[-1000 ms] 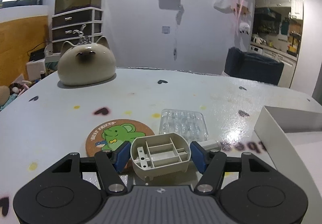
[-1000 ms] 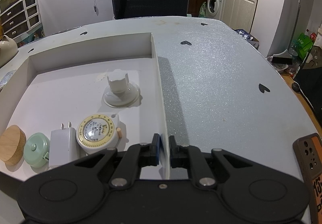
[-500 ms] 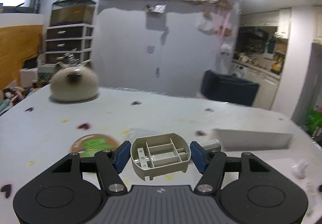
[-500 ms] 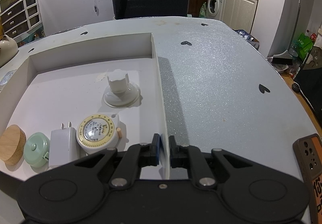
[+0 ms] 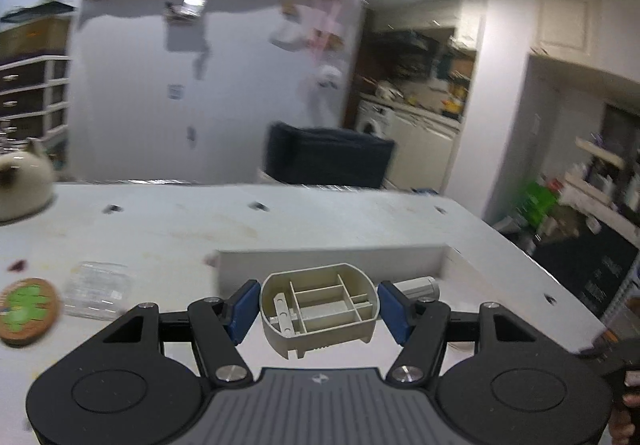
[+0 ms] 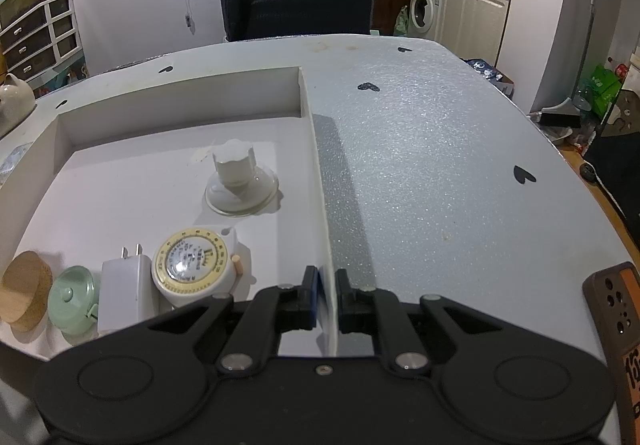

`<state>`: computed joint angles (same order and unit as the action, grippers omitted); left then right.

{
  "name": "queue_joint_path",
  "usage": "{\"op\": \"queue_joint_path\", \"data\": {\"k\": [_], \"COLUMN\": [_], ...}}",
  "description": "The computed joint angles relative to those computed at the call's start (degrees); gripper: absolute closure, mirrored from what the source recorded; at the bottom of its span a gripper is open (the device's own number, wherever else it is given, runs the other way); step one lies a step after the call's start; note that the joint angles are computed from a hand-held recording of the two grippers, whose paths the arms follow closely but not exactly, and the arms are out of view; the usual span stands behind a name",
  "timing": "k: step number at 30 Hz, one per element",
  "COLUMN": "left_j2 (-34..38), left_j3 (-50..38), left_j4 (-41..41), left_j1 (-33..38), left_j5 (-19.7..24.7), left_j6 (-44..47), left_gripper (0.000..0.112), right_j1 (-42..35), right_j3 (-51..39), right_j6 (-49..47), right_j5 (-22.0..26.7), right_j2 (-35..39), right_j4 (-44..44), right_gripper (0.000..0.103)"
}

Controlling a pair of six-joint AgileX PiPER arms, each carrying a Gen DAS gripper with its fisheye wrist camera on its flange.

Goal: Organize rigid objects
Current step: 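Carry the beige battery tray into the box and open the left gripper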

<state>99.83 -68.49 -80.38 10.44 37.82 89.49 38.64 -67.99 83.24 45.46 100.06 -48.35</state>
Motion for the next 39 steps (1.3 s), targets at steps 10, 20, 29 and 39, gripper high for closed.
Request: {"op": "queue_joint_path", "data": {"k": [10, 20, 29, 39], "left_j2": [4.66, 8.23, 8.8, 8.12], "left_j3": [-2.68, -6.34, -7.47, -6.14], "left_j4": [7.21, 22.03, 31.42, 31.92], "left_j1": [-10.55, -15.24, -16.57, -16.04], "left_j5": [-5.31, -11.54, -11.28, -11.12], "left_j6": [-8.16, -24.89, -33.65, -34.15], "left_gripper": [0.048, 0.048, 0.046, 0.028], "right_j1": [-0.16, -0.39, -0.61, -0.65], "right_j3": [0.19, 1.44, 1.85, 1.86], "right_j6": [-0.02, 0.92, 0.89, 1.01], "right_j5": [-0.35, -1.66, -2.31, -2.42], "right_j2": [-0.09, -0.67, -0.86, -0.83], "right_j4": [-0.02, -0.77, -0.93, -0.95], "right_gripper": [0.093, 0.094, 0.094, 0.094]}}
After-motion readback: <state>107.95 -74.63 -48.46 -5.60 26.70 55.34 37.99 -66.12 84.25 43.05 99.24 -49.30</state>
